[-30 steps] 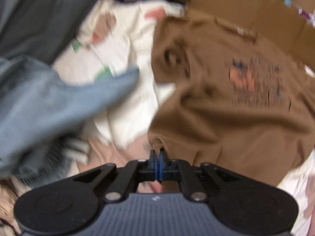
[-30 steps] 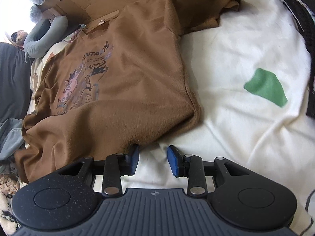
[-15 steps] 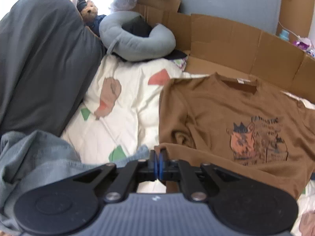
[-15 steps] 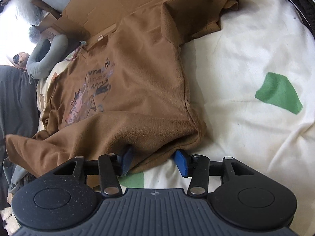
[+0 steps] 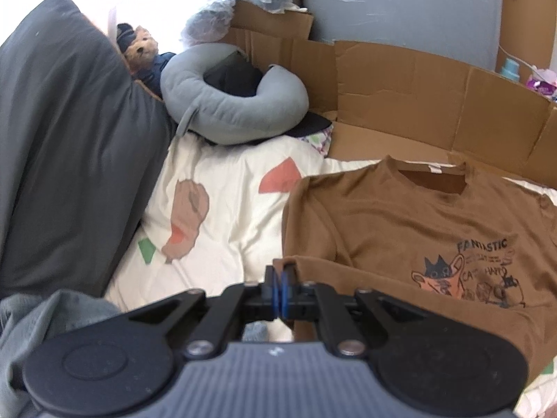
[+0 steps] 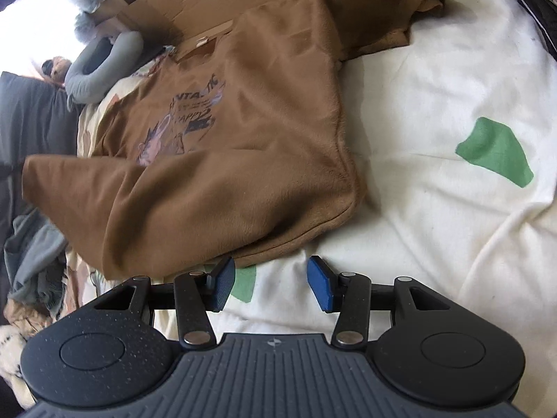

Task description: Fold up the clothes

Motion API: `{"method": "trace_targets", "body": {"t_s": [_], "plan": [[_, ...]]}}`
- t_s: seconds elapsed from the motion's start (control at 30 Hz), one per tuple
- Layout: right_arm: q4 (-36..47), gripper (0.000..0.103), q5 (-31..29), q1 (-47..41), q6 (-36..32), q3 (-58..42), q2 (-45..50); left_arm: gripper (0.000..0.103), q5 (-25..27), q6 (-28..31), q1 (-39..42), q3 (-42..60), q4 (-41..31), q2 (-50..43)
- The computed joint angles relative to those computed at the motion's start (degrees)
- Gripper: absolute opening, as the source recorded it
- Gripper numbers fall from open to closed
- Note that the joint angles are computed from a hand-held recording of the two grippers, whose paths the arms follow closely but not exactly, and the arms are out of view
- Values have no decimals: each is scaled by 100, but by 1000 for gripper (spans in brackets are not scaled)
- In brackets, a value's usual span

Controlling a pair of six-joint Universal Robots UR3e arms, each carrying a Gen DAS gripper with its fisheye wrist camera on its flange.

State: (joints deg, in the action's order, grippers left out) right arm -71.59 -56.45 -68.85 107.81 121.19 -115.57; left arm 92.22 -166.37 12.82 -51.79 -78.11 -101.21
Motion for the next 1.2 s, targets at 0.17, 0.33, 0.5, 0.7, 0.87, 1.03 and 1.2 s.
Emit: {"method": "trace_targets", "body": {"t_s": [0.17, 0.33, 0.5, 0.7, 0.87, 1.03, 1.2], "plan": [[-440, 53, 212, 294, 474, 217, -14, 2, 97, 108, -111, 524, -88, -402], [-695, 52, 386, 440, 668, 405, -75, 2, 187, 116, -171, 752, -138, -605], [-762, 1, 276, 283, 733, 420, -15, 2, 261, 87, -203, 814, -207, -633], [336, 0, 28, -245, -4, -125, -40, 2, 233, 128, -150, 1020, -519, -530], [1436, 0, -172, -812, -664, -760, -139, 2, 184, 119, -100, 1088, -855, -262], [2451, 0, -312, -1210, -1256, -1654, 24, 2, 122, 94, -76, 1231, -1280, 43], [3287, 0, -386, -1429, -1724, -2743, 489, 2, -6, 63, -4, 1416, -1756, 371]]}}
